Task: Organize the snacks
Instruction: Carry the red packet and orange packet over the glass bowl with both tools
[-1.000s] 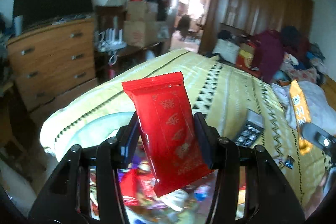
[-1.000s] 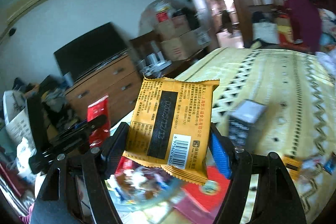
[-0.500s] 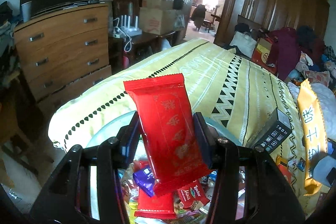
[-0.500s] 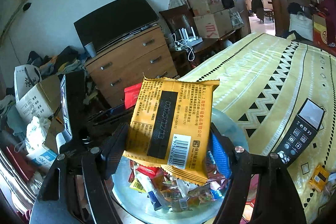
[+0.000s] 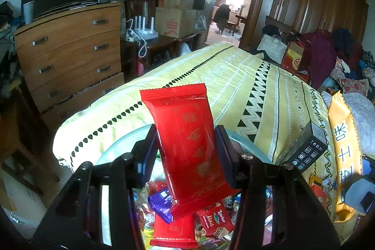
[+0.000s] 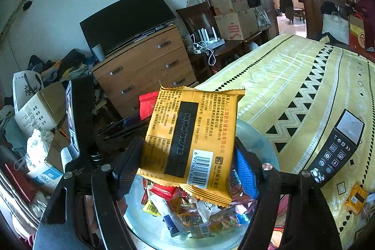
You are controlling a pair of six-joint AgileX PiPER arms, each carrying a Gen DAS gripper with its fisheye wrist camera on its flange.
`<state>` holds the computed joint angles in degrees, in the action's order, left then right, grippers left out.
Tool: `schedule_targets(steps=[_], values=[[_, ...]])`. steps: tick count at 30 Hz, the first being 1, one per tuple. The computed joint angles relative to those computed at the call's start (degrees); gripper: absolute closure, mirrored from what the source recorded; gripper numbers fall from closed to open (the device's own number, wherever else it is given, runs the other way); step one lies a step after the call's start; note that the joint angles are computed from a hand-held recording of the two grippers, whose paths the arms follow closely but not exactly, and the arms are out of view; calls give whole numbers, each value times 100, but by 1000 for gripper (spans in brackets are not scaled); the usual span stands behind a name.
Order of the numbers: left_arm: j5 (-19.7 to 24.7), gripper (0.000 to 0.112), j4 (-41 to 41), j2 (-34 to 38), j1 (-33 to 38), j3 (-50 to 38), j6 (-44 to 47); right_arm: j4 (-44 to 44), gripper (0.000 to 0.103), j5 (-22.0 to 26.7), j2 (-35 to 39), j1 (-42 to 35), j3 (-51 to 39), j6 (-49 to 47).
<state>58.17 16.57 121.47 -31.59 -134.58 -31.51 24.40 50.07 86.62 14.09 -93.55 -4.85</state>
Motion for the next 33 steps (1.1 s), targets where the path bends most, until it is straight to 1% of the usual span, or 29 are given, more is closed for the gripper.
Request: schedule_targets(steps=[19,22,33], values=[[7,68,-91,67,102,-60,88,-19,27,-26,20,61,9,23],[-73,69,-83,-12,110,99,78,-25,27,-23,17,63,6,28],[-20,72,-89,19,103,26,80,-34,27,-20,36,71,-12,42]])
